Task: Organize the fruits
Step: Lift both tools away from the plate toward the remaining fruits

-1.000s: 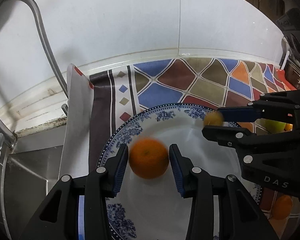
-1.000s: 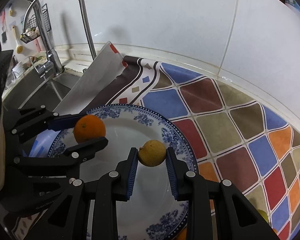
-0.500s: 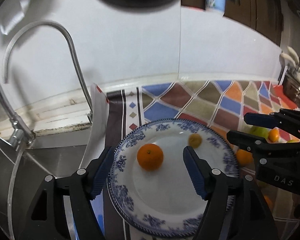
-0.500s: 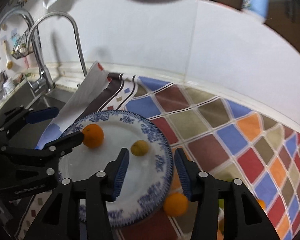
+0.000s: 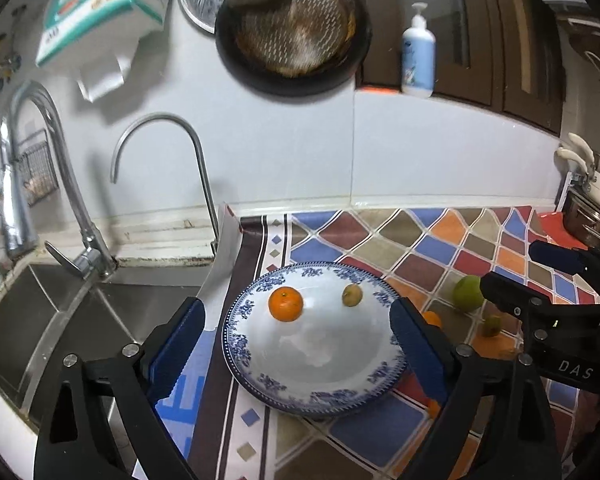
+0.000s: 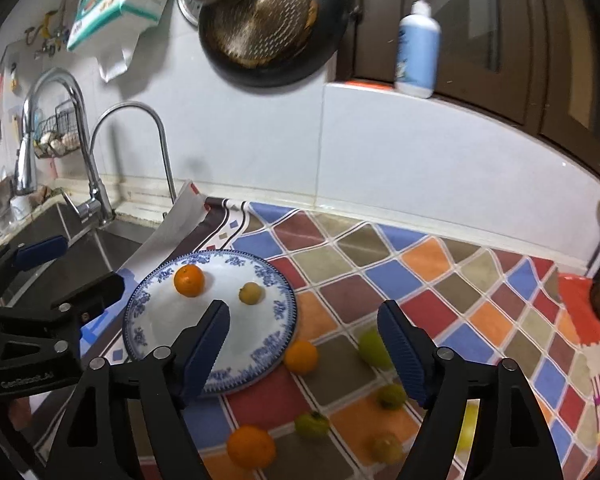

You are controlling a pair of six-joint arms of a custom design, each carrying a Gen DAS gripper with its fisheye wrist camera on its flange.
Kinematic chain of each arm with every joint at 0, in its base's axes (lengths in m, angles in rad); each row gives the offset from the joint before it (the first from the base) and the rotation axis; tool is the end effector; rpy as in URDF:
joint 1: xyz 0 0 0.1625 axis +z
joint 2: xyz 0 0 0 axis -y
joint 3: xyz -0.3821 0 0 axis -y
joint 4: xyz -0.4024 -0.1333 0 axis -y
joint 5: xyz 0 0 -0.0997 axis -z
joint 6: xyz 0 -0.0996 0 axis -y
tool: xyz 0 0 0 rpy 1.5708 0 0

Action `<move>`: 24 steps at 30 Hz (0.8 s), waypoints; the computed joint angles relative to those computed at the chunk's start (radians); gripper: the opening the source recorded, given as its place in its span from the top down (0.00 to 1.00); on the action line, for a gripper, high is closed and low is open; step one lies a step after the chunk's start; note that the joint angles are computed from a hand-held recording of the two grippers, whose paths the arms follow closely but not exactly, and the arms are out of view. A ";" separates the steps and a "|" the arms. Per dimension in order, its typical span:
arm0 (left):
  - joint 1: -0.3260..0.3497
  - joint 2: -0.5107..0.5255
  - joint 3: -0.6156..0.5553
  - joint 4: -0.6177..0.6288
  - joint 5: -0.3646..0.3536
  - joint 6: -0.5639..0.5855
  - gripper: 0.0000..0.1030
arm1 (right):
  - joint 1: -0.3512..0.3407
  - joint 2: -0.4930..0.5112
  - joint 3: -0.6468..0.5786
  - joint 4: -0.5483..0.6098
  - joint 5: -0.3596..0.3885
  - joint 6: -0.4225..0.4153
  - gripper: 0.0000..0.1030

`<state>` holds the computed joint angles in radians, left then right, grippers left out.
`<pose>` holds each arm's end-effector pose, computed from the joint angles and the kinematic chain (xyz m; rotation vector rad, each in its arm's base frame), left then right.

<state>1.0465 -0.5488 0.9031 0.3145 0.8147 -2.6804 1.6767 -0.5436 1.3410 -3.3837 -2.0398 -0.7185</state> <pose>-0.1751 -0.7056 0.0991 0.6677 2.1378 -1.0921 0.1656 -0.7227 0.1101 0.6180 -2.1487 1.0161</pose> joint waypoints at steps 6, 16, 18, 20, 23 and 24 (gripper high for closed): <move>-0.049 -0.074 0.162 -0.129 -0.001 0.041 0.03 | -0.010 -0.088 0.140 -0.090 0.017 -0.009 0.22; -0.099 -0.099 0.264 -0.183 -0.009 0.031 0.02 | -0.037 -0.188 0.292 -0.193 0.041 -0.035 0.22; -0.104 -0.103 0.283 -0.192 -0.003 0.033 0.02 | -0.043 -0.205 0.318 -0.199 0.043 -0.039 0.22; -0.109 -0.106 0.304 -0.207 -0.004 0.043 0.02 | -0.049 -0.217 0.341 -0.200 0.046 -0.040 0.22; -0.110 -0.105 0.320 -0.215 -0.001 0.039 0.02 | -0.060 -0.228 0.369 -0.212 0.044 -0.051 0.22; -0.109 -0.099 0.318 -0.209 0.000 0.035 0.02 | -0.064 -0.232 0.377 -0.210 0.044 -0.050 0.22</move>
<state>0.9374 -0.6483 1.2214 0.1060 0.8146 -2.6452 1.6123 -0.7755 1.7179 -3.5937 -1.9958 -0.7681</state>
